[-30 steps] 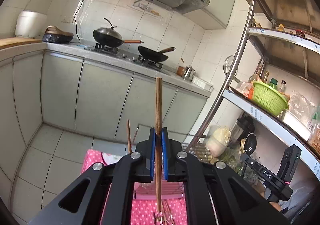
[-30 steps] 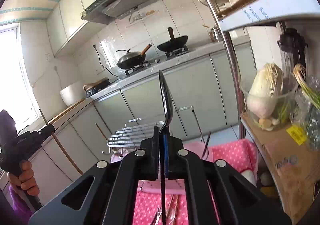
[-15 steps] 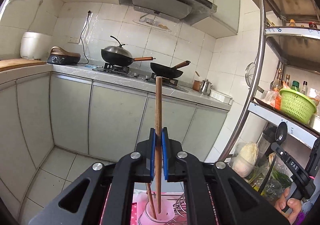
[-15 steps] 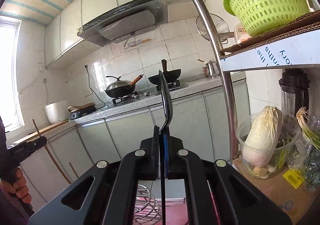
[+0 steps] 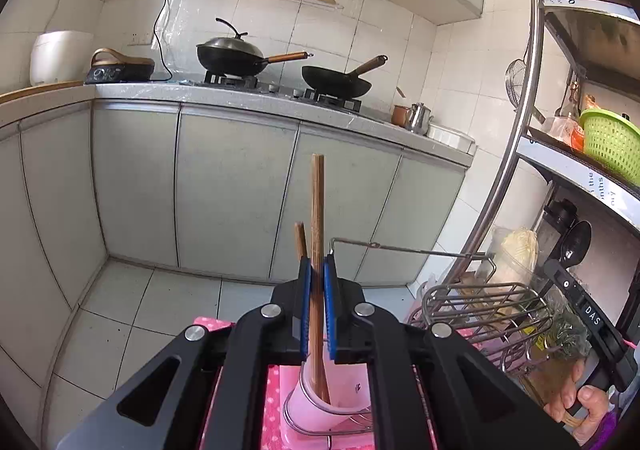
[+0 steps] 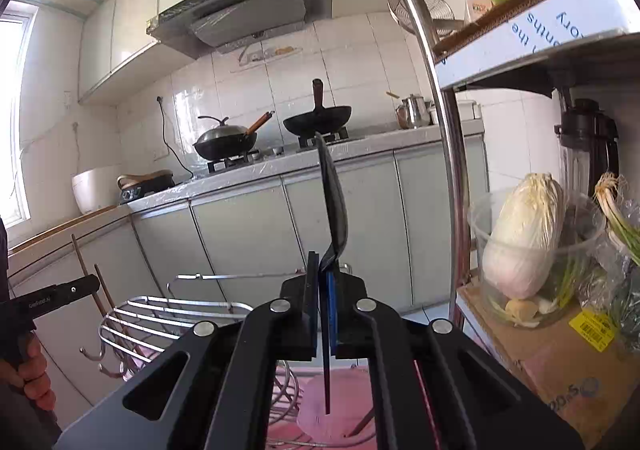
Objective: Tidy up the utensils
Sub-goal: 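Lift the chopstick with the left tool toward the pink cup while the right tool carries the spoon there, then open the left tool to drop the chopstick into the cup while the right tool releases the spoon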
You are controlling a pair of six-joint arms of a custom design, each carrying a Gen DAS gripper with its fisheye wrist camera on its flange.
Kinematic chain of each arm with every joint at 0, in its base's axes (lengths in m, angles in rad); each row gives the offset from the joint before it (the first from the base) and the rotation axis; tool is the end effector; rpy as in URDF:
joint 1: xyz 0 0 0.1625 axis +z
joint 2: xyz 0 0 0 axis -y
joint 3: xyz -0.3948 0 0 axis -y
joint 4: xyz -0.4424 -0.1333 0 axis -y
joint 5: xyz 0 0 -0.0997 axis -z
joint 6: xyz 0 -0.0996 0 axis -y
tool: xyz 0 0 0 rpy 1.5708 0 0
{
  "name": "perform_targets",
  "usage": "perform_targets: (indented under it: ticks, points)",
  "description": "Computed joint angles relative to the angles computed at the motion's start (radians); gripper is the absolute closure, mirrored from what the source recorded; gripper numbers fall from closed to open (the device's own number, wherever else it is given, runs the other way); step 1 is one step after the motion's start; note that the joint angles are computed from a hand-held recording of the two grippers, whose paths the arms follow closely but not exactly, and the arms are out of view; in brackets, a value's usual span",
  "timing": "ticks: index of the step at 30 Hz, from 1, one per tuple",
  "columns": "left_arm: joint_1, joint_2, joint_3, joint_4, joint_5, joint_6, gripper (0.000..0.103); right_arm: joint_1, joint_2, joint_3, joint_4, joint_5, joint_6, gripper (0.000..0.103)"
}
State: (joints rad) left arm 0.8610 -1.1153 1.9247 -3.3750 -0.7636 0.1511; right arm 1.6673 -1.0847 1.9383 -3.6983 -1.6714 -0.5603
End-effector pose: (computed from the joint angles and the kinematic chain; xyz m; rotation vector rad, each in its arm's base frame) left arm -0.2294 -0.5820 0.2429 0.4640 2.2587 -1.4368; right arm 0.1805 -0.5845 0.2445 0.6533 -2.1797 1.6110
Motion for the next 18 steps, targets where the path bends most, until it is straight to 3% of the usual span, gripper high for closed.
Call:
perform_targets:
  ticks: [3, 6, 9, 11, 13, 18]
  points:
    - [0.009, -0.003, 0.007, 0.043, -0.001, -0.036, 0.097, -0.01, -0.012, 0.014, 0.049, -0.02, 0.019, 0.099]
    - [0.009, -0.007, 0.009, 0.091, 0.006, -0.051, 0.097, -0.01, -0.028, 0.008, 0.167, -0.051, 0.031, 0.099]
    - [0.001, 0.004, 0.002, 0.113, 0.049, -0.042, 0.094, 0.01, -0.028, -0.013, 0.262, -0.13, 0.019, 0.097]
    - [-0.003, -0.002, 0.001, 0.145, 0.062, -0.053, 0.086, 0.023, -0.03, -0.02, 0.283, -0.166, 0.015, 0.082]
    - [-0.005, -0.018, 0.009, 0.159, 0.06, -0.068, 0.071, 0.034, -0.033, -0.023, 0.27, -0.189, 0.003, 0.062]
    - [-0.023, -0.058, 0.042, 0.123, 0.063, -0.074, 0.07, 0.055, -0.068, 0.0, 0.262, -0.215, -0.025, 0.059]
